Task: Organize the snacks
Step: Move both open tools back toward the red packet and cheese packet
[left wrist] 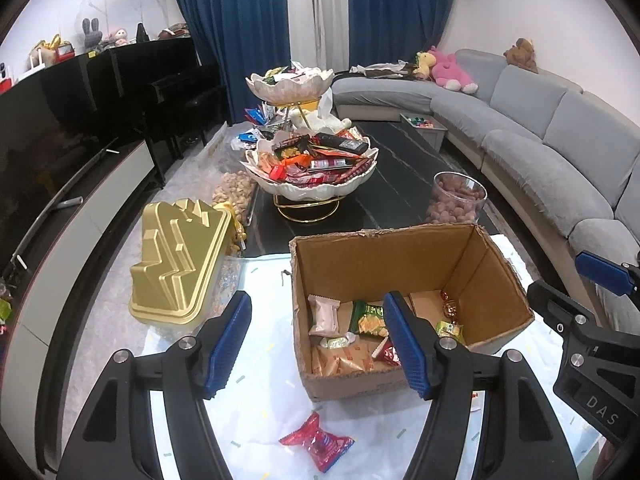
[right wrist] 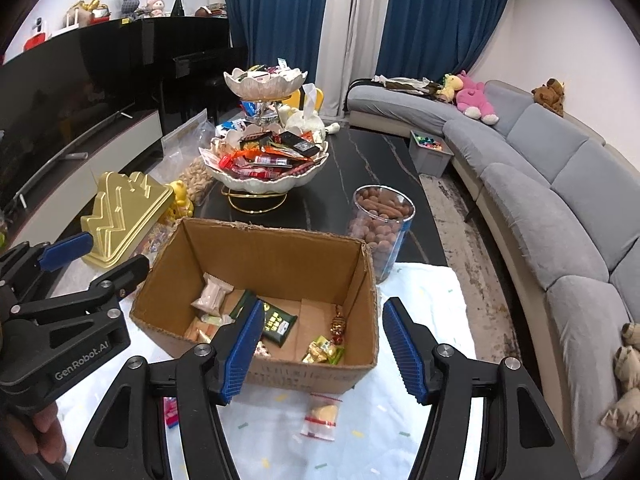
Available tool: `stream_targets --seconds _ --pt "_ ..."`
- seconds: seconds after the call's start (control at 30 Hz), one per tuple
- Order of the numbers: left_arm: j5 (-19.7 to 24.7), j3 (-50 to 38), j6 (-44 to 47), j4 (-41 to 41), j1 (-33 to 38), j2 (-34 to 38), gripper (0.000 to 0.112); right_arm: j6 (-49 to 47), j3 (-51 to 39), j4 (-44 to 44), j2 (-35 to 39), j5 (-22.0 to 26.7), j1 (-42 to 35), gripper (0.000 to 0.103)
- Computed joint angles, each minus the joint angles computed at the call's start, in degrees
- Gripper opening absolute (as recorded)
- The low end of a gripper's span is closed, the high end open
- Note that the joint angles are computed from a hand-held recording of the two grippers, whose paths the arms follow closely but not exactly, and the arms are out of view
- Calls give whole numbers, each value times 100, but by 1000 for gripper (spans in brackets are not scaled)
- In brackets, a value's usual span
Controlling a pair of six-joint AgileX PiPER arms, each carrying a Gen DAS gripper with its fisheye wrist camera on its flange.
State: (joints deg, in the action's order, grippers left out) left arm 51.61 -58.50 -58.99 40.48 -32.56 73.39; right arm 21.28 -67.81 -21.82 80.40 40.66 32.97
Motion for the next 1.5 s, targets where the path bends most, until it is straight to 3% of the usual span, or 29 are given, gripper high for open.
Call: stream_targets --seconds 0.67,1.5 --pt "884 355 -892 396 -811 -556 86 658 466 -419 -633 278 366 69" --pt "1399 1072 -2188 481 -1595 -677 89 1421 1322 -864 -1104 119 568 74"
